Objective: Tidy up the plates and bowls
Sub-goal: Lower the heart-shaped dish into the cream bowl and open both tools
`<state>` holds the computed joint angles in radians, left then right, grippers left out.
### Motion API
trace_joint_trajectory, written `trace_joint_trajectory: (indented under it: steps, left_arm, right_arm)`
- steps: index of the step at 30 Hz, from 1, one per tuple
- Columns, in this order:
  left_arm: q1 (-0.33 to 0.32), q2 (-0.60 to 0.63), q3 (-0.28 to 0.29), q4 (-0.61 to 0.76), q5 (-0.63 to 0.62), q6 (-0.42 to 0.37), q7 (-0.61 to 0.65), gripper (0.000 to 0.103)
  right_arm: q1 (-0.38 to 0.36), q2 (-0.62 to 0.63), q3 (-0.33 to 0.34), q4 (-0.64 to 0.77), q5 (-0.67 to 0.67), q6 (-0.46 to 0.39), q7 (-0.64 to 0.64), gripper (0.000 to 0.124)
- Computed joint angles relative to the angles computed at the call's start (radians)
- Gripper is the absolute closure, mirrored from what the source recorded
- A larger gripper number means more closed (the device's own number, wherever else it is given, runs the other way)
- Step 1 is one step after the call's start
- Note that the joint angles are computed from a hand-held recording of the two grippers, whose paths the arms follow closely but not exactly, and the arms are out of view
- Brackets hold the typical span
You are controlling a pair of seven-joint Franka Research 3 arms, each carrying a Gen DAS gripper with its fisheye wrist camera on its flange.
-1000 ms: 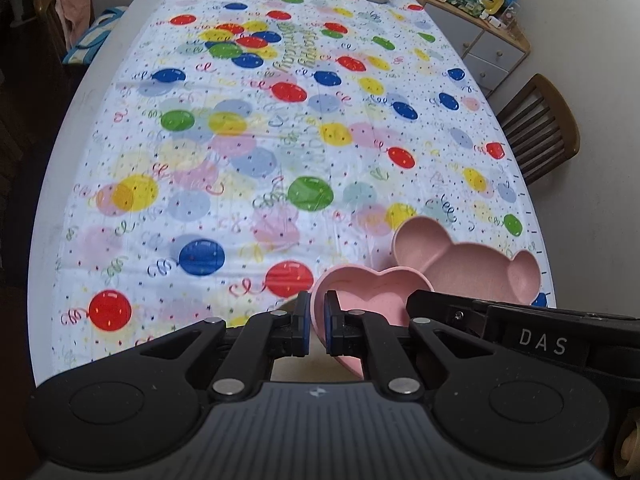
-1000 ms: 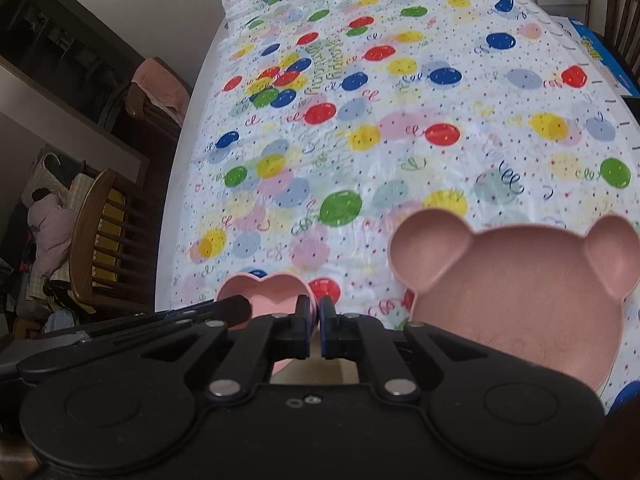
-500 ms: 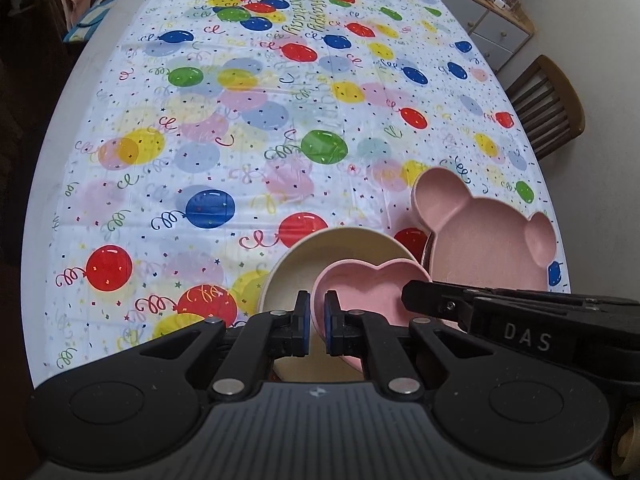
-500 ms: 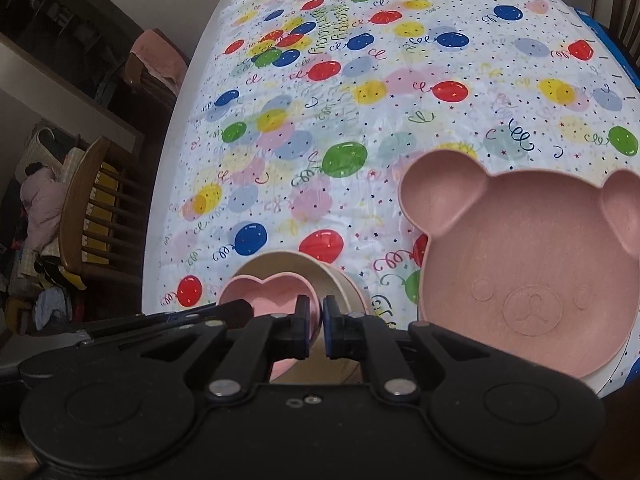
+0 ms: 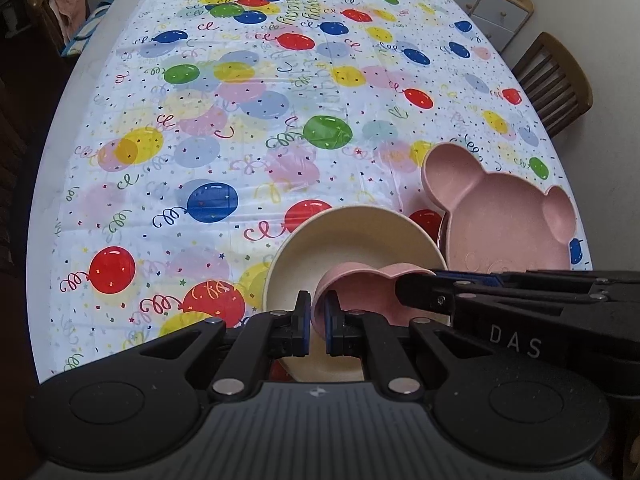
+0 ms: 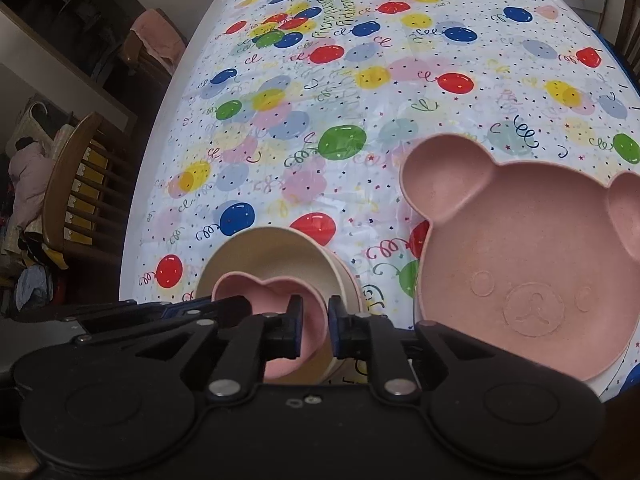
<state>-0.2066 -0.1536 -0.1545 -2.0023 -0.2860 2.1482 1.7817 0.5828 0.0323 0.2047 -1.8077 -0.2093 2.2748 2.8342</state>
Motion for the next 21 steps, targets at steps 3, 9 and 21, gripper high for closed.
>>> trace_joint_trajectory:
  steps: [3,9,21]
  left_arm:
    - [0.001,0.002,-0.001,-0.002,0.006,0.003,-0.003,0.097]
    - [0.003,-0.004,0.005,-0.005,-0.006,0.015,0.007,0.097]
    - [-0.003,-0.056,0.026,-0.034,-0.060,0.047,0.061,0.097]
  right_arm:
    - [0.003,0.007,0.000,0.013,-0.010,-0.015,-0.009,0.109]
    - [0.008,0.009,0.000,0.024,-0.028,-0.028,-0.027,0.105]
    - [0.011,-0.012,0.008,0.026,-0.072,-0.040,-0.019,0.088]
